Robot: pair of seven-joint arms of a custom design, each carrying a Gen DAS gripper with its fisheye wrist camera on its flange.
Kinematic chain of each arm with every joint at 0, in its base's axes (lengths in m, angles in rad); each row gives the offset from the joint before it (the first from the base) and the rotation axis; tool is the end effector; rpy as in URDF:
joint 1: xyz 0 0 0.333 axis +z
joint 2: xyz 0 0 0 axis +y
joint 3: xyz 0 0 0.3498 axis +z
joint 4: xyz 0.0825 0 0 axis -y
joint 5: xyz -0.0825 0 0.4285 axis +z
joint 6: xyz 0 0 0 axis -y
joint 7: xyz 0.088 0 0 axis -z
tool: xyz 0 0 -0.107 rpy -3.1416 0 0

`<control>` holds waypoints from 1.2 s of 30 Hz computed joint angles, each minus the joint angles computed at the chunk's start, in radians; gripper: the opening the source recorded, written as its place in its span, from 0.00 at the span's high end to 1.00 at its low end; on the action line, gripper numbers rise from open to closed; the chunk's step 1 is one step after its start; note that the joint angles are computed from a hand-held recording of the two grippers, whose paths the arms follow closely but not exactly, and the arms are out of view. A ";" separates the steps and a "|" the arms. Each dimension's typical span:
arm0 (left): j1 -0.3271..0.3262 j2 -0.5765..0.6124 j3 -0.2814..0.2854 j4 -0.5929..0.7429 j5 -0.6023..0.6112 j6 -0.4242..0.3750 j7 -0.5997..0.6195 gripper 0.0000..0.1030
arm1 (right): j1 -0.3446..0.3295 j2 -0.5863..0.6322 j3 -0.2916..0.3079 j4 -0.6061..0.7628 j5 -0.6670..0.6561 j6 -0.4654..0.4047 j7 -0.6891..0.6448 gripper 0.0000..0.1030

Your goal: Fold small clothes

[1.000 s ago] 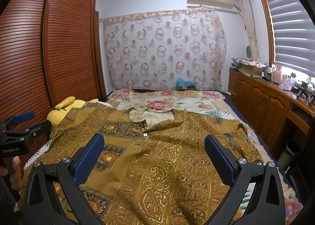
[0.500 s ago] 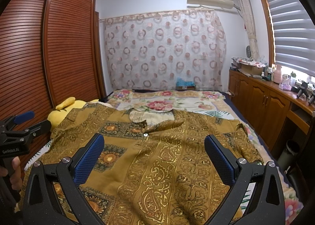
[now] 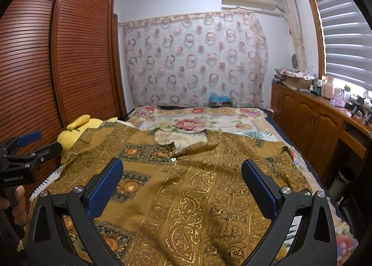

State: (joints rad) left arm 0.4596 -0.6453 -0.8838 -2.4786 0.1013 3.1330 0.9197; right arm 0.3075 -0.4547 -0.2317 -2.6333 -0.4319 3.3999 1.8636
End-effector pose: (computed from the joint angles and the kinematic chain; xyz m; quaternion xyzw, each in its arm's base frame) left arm 0.4158 -0.2713 0.5621 -0.5731 0.6101 -0.4050 0.3678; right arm 0.4416 0.0698 0.5431 -0.6457 0.5124 -0.3411 0.4519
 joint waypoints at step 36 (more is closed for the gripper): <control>-0.122 0.199 0.268 -0.048 0.120 -0.064 0.106 0.00 | 0.658 0.114 -0.503 0.136 0.205 -0.162 -0.352 0.00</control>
State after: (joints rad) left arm 0.3371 -0.4468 -0.6154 -2.5264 0.2217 3.0690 1.0255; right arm 0.9654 -0.3402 -0.7349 -2.4971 -0.2265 3.2375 1.5116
